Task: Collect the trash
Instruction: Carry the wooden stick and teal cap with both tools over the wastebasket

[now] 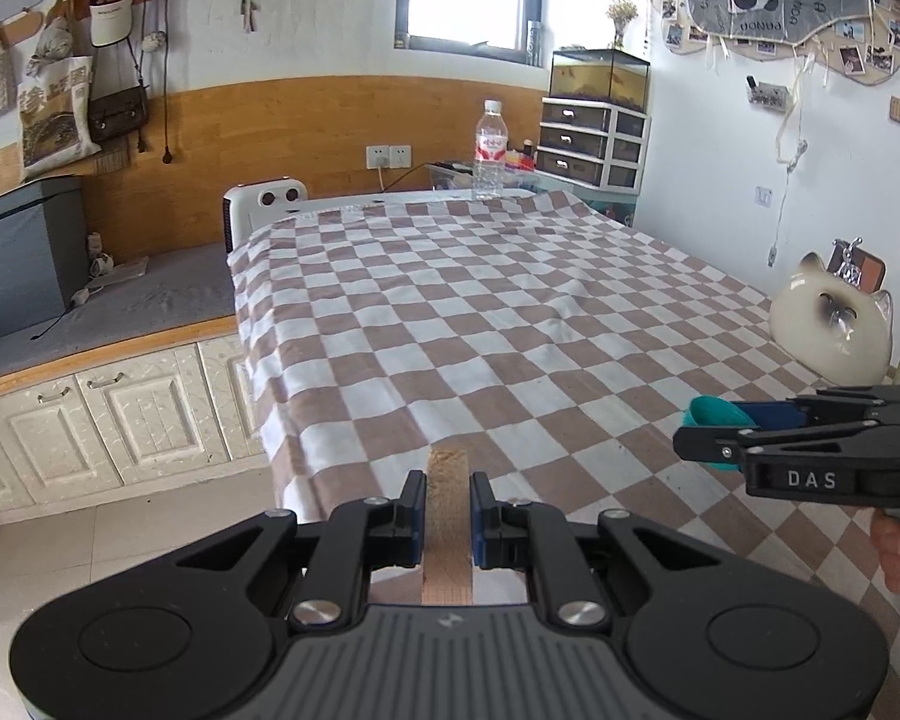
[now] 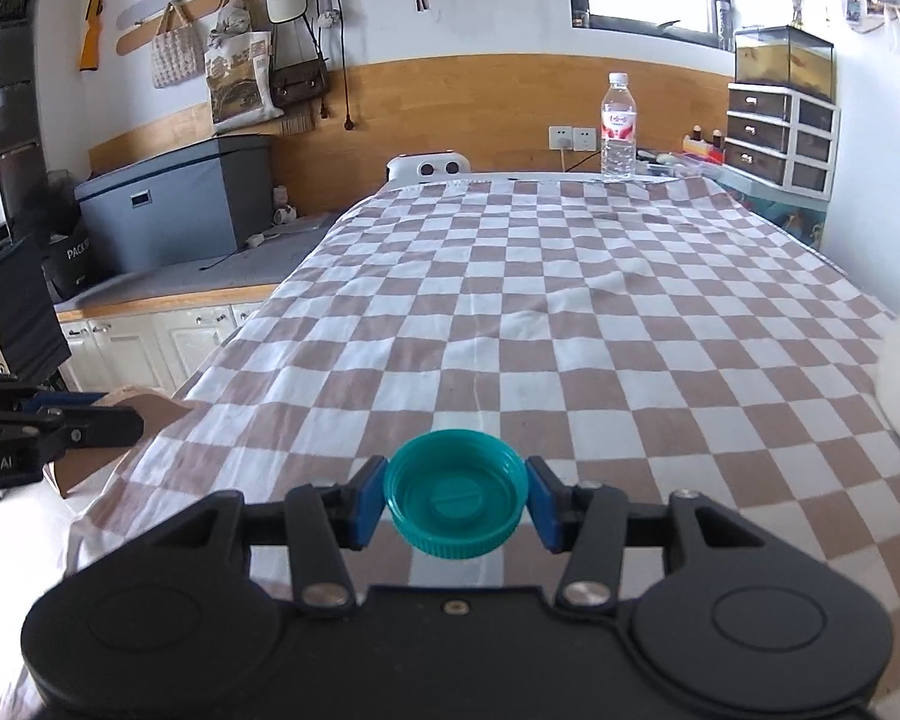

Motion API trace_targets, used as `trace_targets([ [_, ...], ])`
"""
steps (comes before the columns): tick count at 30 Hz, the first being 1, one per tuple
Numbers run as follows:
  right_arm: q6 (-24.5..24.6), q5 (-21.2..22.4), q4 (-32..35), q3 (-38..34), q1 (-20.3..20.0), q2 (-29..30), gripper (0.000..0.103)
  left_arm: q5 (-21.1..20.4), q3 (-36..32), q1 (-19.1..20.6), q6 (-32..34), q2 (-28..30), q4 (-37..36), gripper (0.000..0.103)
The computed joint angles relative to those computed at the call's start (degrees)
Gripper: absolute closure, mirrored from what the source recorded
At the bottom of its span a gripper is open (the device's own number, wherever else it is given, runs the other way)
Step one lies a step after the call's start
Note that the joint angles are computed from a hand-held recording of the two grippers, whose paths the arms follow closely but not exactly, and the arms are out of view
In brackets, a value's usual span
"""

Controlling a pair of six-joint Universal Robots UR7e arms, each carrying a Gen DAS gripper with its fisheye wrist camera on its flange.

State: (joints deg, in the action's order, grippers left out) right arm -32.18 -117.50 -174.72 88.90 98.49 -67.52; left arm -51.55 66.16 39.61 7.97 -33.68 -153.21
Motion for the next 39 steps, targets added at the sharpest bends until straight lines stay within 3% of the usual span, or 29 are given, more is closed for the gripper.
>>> trace_targets([
  [9,-0.7,-5.3,-4.6,2.8,4.2,0.7,0.053,-0.5,7.5,0.0,-0.6,-5.5,-5.2,0.088],
  [17,-0.1,-7.2,-6.9,2.4,7.6,3.0,0.053,1.6,13.0,0.3,0.6,-10.5,-9.0,0.088],
  [39,2.7,-6.2,0.9,-5.2,12.2,14.8,0.053,6.3,20.8,5.9,-1.2,-20.0,-9.5,0.088],
])
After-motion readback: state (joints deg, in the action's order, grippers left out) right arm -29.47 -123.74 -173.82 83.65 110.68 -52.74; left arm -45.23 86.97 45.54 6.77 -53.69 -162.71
